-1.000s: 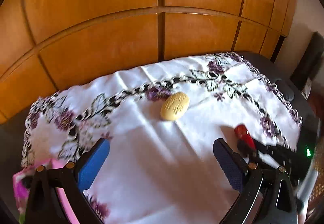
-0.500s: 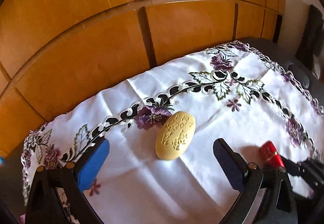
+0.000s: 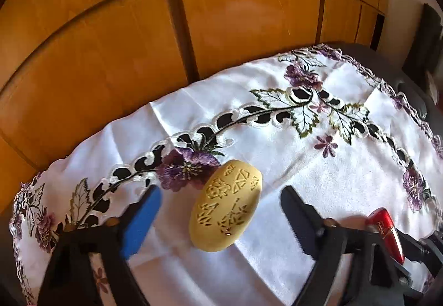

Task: Organize rigid objects
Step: 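Grasp the beige oval piece with the left tool while the right holds the red cylinder, then carry the beige oval into the pink box and open the left tool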

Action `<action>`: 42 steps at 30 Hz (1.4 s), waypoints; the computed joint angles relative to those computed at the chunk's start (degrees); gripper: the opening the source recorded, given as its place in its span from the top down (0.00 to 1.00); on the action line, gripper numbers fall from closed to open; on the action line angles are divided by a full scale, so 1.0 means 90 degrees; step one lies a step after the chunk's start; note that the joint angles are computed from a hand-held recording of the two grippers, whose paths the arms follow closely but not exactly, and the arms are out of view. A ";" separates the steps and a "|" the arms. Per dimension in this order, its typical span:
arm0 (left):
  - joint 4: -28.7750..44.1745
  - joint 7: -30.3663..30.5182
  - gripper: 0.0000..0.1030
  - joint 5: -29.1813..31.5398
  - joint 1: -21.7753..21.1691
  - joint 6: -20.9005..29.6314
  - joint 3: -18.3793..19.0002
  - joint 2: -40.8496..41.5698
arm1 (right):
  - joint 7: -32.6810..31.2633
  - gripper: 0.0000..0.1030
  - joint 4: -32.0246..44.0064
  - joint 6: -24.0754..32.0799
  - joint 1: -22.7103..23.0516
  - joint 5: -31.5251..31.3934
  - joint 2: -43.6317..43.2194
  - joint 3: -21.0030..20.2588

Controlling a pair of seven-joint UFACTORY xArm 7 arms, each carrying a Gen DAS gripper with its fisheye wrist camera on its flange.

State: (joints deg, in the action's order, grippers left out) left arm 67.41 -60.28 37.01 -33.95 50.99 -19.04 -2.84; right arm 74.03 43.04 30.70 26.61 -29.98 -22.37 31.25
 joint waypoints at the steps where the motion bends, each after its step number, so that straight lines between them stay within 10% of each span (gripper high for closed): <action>1: 0.0013 0.0020 0.29 -0.0054 -0.0003 -0.0016 0.0003 0.0045 | 0.0001 0.77 0.0000 0.0000 0.0002 -0.0001 0.0000 -0.0002; 9: -0.0232 -0.0157 0.56 -0.0343 0.0024 -0.0386 0.0060 -0.0032 | 0.0036 0.77 0.0008 0.0036 -0.0001 -0.0046 -0.0003 0.0019; 42: -0.2278 -0.2016 0.57 -0.1368 0.0328 0.0103 -0.1273 -0.2952 | 0.0290 0.77 0.0485 0.1024 0.0279 -0.0758 0.0315 0.0073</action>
State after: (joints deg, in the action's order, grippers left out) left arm 46.91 -78.43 24.70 -30.99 51.92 -30.49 -29.41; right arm 76.64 47.41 39.91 29.13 -36.81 -19.53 31.91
